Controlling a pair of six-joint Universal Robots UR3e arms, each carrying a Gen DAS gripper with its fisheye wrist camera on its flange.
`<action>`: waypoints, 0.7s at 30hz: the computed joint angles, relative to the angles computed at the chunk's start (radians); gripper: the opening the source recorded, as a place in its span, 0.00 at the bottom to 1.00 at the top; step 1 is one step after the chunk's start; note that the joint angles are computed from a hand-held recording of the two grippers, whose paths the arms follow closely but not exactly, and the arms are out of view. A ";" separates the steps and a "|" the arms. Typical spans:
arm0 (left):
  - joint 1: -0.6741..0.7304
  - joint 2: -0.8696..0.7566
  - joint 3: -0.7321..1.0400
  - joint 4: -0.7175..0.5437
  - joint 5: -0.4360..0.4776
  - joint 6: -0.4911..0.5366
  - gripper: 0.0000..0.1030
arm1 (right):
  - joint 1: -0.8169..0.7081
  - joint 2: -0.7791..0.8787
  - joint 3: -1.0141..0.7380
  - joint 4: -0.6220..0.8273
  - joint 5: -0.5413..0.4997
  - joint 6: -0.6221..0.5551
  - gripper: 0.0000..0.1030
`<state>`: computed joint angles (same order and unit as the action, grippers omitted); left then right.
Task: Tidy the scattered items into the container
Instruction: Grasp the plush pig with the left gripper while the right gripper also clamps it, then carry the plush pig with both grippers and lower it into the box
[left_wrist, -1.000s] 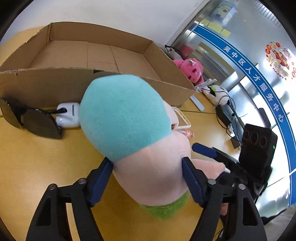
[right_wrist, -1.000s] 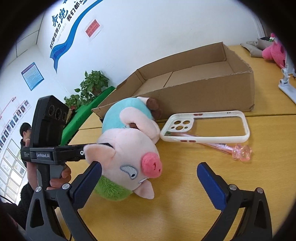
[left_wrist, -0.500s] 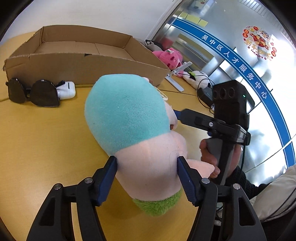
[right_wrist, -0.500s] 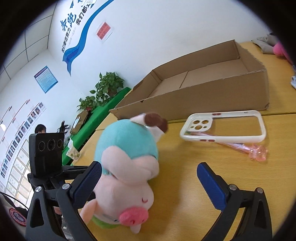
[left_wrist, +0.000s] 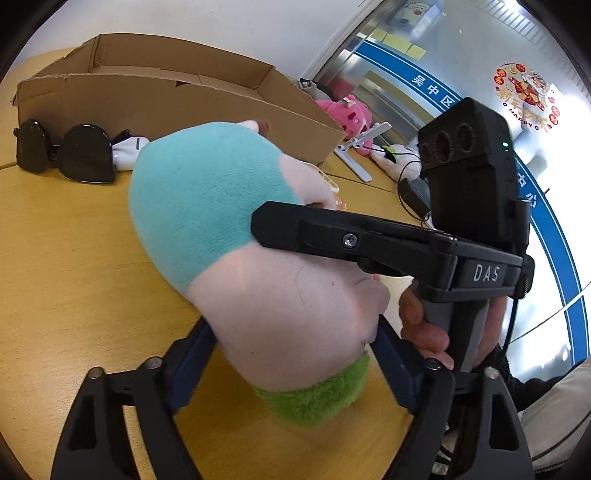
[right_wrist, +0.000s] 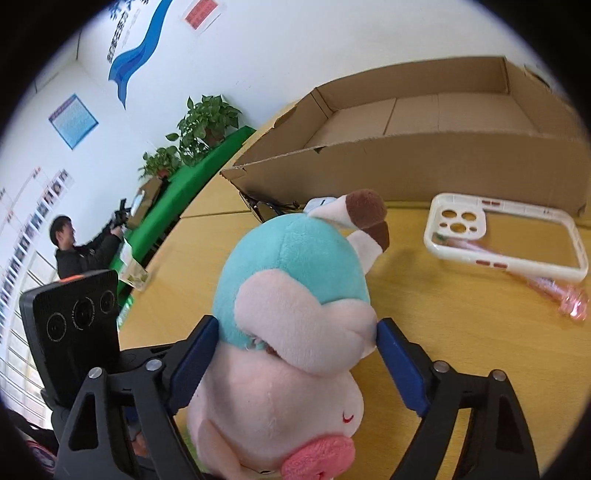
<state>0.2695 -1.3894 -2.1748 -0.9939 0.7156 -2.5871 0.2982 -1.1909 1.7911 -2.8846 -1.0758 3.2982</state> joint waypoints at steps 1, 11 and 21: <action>0.013 0.010 0.000 -0.028 -0.010 0.017 0.77 | 0.008 -0.008 0.000 0.007 -0.017 0.000 0.76; 0.070 0.156 0.130 -0.238 -0.081 0.110 0.74 | 0.058 -0.145 -0.044 0.052 -0.128 -0.006 0.66; 0.063 0.051 0.498 -0.238 -0.100 0.019 0.74 | 0.102 -0.094 -0.487 0.273 -0.246 -0.040 0.63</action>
